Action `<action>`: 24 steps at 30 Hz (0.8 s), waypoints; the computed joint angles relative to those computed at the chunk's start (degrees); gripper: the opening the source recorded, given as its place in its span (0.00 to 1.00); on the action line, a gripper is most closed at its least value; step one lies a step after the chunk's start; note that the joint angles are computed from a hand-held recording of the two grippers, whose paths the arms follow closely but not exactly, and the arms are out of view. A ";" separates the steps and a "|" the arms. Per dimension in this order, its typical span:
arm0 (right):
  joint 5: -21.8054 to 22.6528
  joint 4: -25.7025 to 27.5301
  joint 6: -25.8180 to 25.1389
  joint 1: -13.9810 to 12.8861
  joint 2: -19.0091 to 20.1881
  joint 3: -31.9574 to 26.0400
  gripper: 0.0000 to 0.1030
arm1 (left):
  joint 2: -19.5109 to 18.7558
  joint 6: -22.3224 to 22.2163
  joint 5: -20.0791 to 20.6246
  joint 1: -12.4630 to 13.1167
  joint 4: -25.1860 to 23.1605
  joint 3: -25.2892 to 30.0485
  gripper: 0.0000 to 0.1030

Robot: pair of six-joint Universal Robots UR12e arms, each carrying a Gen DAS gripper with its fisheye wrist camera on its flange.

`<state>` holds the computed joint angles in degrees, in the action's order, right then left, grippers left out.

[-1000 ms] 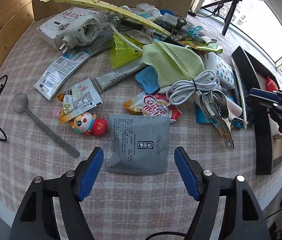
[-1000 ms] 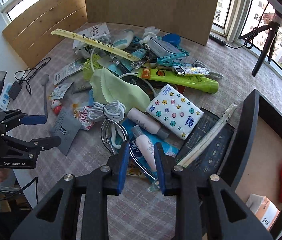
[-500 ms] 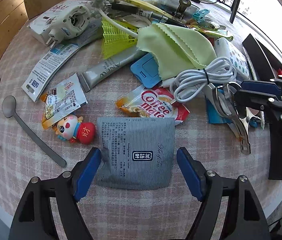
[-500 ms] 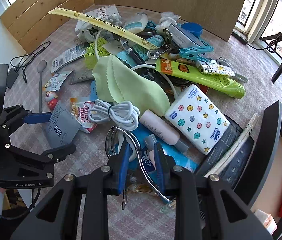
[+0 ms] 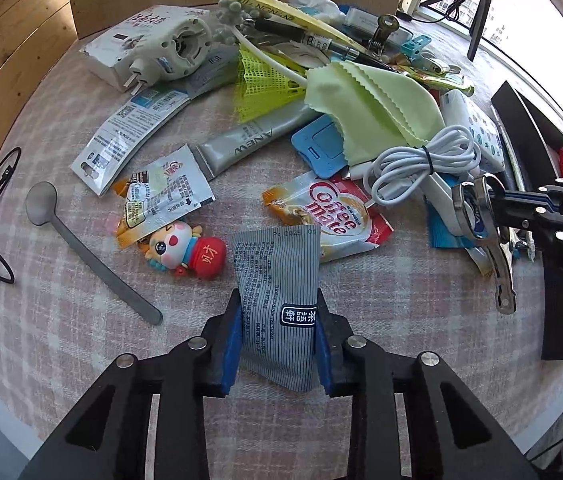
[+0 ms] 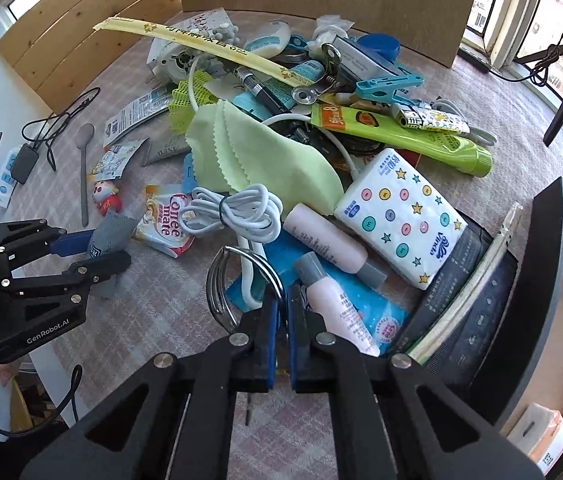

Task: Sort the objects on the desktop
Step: 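Grasp the grey striped packet with the left gripper while the right gripper grasps a metal clip, then drop the grey packet into the tray while the right gripper releases the clip there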

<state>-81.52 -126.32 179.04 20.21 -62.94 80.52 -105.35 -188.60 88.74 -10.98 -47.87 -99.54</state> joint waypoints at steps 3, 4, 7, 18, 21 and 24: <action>0.54 -0.96 1.18 -0.27 -0.91 1.09 0.03 | 1.40 -0.31 -0.88 0.88 1.26 -1.52 0.26; 0.68 -1.42 1.50 -0.34 -1.26 1.50 0.03 | 1.77 -0.51 -1.00 1.00 1.72 -1.83 0.26; 1.27 -3.08 3.17 -0.56 -2.55 3.13 0.03 | 2.73 -0.83 -1.23 1.48 2.70 -2.46 0.26; -0.36 -8.70 9.33 -2.84 -7.13 7.28 0.03 | 2.34 1.58 -4.49 0.03 3.95 1.70 0.25; -2.56 -10.09 11.48 -4.35 -9.72 9.85 0.03 | 0.22 2.43 -5.49 -1.79 4.40 4.55 0.25; -5.32 -10.95 13.84 -5.98 -12.40 12.53 0.03 | -1.23 3.70 -6.67 -3.49 4.54 6.80 0.25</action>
<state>-86.85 -137.26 192.88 14.23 -75.34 93.05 -106.57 -184.90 82.07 -14.47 -43.33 -92.75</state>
